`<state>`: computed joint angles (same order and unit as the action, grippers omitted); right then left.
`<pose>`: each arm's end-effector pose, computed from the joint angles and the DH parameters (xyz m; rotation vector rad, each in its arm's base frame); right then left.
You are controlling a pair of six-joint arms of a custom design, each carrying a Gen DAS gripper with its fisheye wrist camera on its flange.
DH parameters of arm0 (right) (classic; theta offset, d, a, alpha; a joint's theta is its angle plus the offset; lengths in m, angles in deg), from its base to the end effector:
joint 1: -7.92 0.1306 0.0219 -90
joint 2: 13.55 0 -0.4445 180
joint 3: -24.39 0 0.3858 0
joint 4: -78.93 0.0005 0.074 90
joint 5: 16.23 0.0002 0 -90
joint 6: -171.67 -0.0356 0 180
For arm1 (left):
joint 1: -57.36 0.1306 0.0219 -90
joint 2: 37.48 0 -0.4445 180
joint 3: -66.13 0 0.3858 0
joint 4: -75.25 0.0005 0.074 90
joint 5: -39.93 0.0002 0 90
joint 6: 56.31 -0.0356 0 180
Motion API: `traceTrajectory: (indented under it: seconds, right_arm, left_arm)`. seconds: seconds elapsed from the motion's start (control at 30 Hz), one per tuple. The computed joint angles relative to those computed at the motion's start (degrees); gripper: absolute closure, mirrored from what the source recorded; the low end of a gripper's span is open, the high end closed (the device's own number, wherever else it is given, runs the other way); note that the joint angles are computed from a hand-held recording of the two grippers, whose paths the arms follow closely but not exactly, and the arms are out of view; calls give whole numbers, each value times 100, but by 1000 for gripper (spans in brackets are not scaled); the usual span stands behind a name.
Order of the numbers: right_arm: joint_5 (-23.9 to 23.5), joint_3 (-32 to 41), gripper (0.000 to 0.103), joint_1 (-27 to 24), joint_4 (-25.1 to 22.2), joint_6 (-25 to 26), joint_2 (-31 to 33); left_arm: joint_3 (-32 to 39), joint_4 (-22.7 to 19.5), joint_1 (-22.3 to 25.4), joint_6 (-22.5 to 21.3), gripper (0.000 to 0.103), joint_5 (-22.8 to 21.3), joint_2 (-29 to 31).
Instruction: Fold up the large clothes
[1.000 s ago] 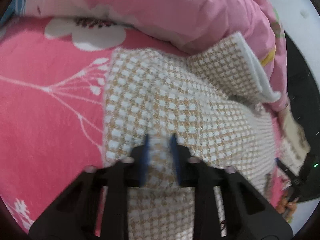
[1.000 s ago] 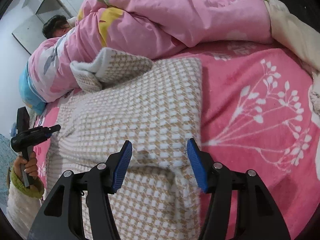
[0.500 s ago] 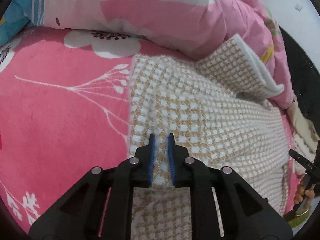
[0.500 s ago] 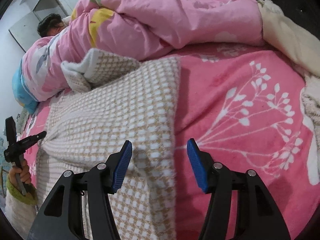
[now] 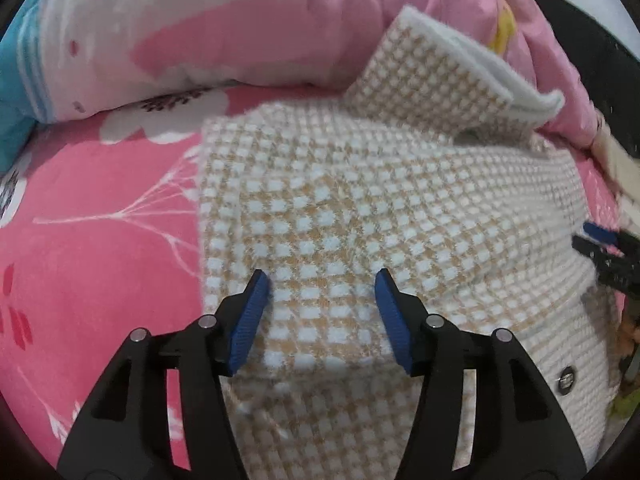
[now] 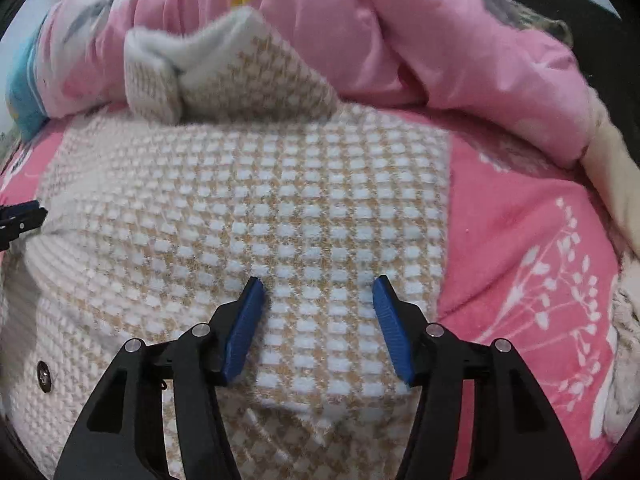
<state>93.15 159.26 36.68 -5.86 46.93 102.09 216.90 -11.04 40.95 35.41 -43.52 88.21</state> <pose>0.5519 0.2889 0.5604 0.2320 2.5957 -0.0813 0.6540 -0.1974 0.5592 0.3776 2.6249 -0.2571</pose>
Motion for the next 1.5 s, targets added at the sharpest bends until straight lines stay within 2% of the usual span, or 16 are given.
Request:
traceTrajectory:
  seconds: [0.07,0.13,0.2,0.33,0.47,0.63,0.7,0.83,0.93,1.0,1.13,1.27,1.5]
  right_arm:
    - [-78,89,46,119,-122,-307,-192]
    - [57,-45,43,307,-91,-442,-447]
    - [252,-284,33,624,-105,-607,-786]
    - [507,-967,23,1373,-28,-1072,-1403]
    - [622,-1745,18,2178,73,-1925,-1856]
    - [901,-2121,17,2877,-120,-2895,-1822]
    - [909,-2295,17,2954,-37,-3075,-1796]
    - [868,-2503,15,2951,-232,-3250,-1544]
    - [1070,-2545,10,3025,-347,-3227,-1417]
    - [1019,-2501,6,3030,-432,-3262,-1393]
    - [883,-2592,6,3019,-340,-3225,-1448]
    - [788,-2547,6,2978,-399,-3203,-1417]
    - [769,-2620,6,2901,-292,-3118,-1466]
  left_arm:
    - [-172,116,66,136,40,169,-266]
    - [-601,402,85,25,37,-11,-705]
    - [-1123,619,116,-111,32,-3,-1220]
    - [-2273,905,172,-294,21,217,-2242]
    - [-3507,1101,100,-373,20,245,-3205]
    - [-4985,1533,-282,-226,20,-209,-4125]
    - [-5382,1641,-453,-148,20,-402,-4295]
    - [-5892,1669,-736,-64,19,-910,-4308]
    - [-6181,2016,-786,32,14,-1067,-4452]
    - [-6237,2069,-730,74,13,-981,-4487]
    - [-6316,2112,-606,98,10,-730,-4524]
    - [-6414,2210,-613,-12,8,-717,-4592]
    - [-6292,2054,-575,-5,8,-657,-4518]
